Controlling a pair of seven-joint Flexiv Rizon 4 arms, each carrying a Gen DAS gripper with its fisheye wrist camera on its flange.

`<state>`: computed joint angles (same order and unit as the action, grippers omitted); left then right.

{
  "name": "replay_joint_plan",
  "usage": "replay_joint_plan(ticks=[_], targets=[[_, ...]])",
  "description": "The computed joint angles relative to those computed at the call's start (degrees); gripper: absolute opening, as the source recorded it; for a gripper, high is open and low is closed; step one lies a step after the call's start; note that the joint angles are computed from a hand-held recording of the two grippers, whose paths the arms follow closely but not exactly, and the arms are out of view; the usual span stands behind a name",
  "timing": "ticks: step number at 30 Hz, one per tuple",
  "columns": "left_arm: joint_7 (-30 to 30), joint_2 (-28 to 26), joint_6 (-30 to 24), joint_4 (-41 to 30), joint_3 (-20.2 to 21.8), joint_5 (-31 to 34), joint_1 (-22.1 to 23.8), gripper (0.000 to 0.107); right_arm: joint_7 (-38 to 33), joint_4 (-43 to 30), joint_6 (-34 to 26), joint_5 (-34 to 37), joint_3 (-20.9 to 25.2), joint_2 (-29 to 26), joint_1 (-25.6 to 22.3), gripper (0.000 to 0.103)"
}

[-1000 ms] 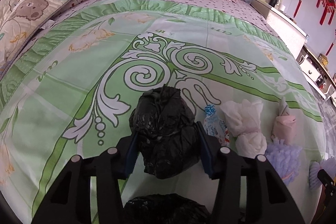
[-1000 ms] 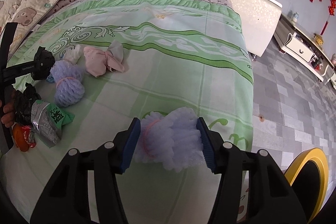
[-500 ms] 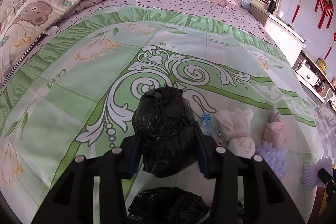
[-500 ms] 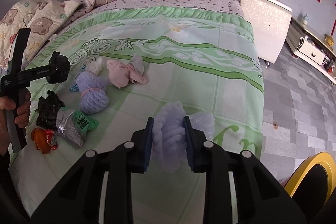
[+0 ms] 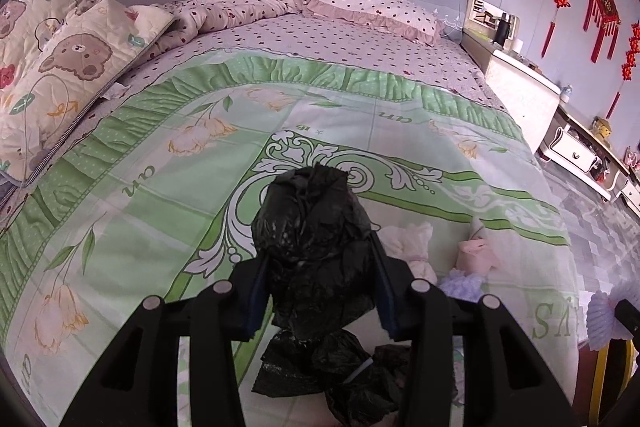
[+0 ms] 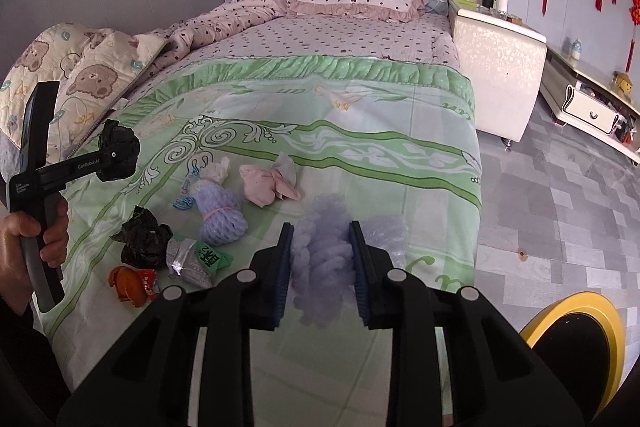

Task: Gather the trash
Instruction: 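Carry the black bag and mesh net over the yellow bin and open both tools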

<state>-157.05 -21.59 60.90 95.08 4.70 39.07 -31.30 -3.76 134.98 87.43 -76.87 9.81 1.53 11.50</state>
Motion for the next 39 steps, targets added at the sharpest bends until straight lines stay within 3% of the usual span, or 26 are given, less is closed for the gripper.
replay_joint_plan(ticks=[9,17,25,39], targets=[[-2.5,4.3,-2.6,-0.1,-2.3,3.8,-2.6,0.042,-12.4,3.9,-3.4,16.6,4.4,9.5,0.4,0.026],[-2.4,4.8,-3.5,-1.7,-5.5,4.3,-3.9,0.042,-22.0,7.4,-6.5,30.2,7.8,17.9,-0.2,0.026],[-0.7,2.9,-2.0,-5.3,-6.6,3.3,-6.5,0.042,-29.4,10.2,-9.8,41.1,8.9,25.5,-0.2,0.026],[7.4,-4.6,-0.5,-15.0,-6.2,-2.6,-12.6,0.042,-37.8,15.0,-14.8,53.9,7.5,37.5,-1.5,0.027]])
